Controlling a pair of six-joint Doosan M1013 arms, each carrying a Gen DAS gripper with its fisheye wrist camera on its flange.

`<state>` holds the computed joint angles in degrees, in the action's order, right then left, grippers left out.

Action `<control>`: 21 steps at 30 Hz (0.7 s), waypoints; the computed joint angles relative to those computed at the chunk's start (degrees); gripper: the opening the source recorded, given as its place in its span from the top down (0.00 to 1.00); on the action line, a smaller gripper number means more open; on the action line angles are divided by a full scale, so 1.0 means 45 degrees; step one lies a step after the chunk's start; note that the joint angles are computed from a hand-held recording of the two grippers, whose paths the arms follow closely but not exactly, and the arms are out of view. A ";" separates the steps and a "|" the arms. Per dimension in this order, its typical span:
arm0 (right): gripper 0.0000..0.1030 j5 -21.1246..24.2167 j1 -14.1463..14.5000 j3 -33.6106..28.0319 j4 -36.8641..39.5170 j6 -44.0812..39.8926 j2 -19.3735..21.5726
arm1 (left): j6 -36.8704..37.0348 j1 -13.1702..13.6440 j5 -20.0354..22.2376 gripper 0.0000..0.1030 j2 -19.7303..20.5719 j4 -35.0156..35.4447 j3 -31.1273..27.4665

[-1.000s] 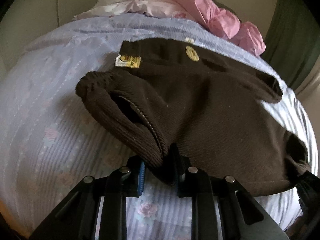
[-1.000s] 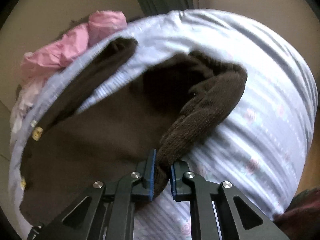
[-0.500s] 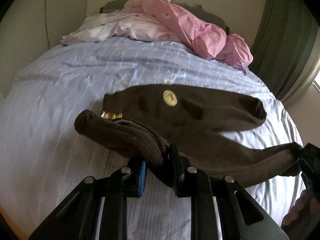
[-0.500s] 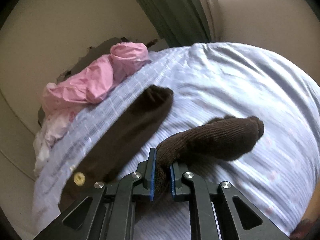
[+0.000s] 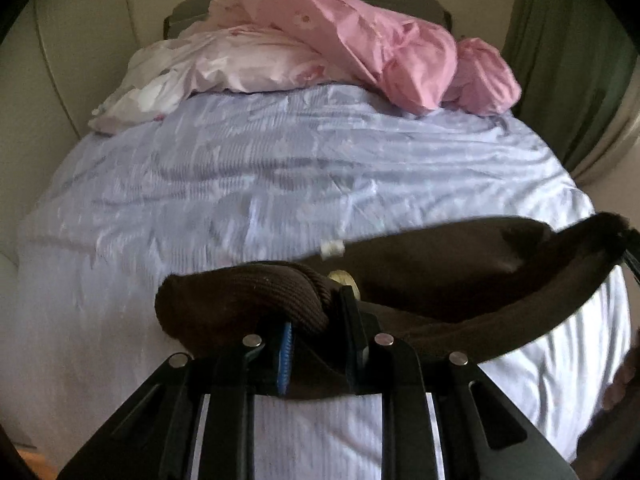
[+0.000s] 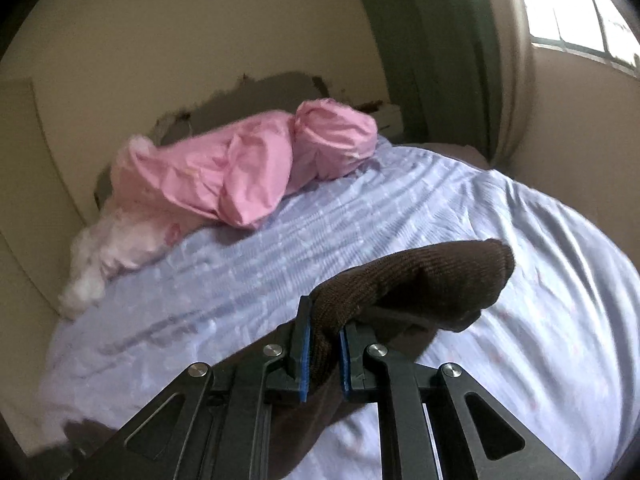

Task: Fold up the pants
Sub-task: 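Lift the cuffs with both tools and fold them toward the waistband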

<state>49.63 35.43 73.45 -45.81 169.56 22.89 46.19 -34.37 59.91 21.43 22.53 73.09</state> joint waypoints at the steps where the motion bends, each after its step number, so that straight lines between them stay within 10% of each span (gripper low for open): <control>1: 0.88 0.0213 -0.0143 -0.0514 0.0582 -0.0965 0.0348 | 0.0186 0.0080 0.0131 0.79 0.0182 -0.0030 -0.0218; 18: 0.86 0.3093 -0.1031 -0.4442 0.3381 -0.5955 0.3584 | 0.2617 0.0815 0.2085 0.76 0.2843 -0.0876 -0.2738; 21: 0.61 0.3108 -0.1010 -0.4531 0.3305 -0.6593 0.3669 | 0.2887 0.0771 0.2700 0.74 0.2887 -0.1010 -0.3030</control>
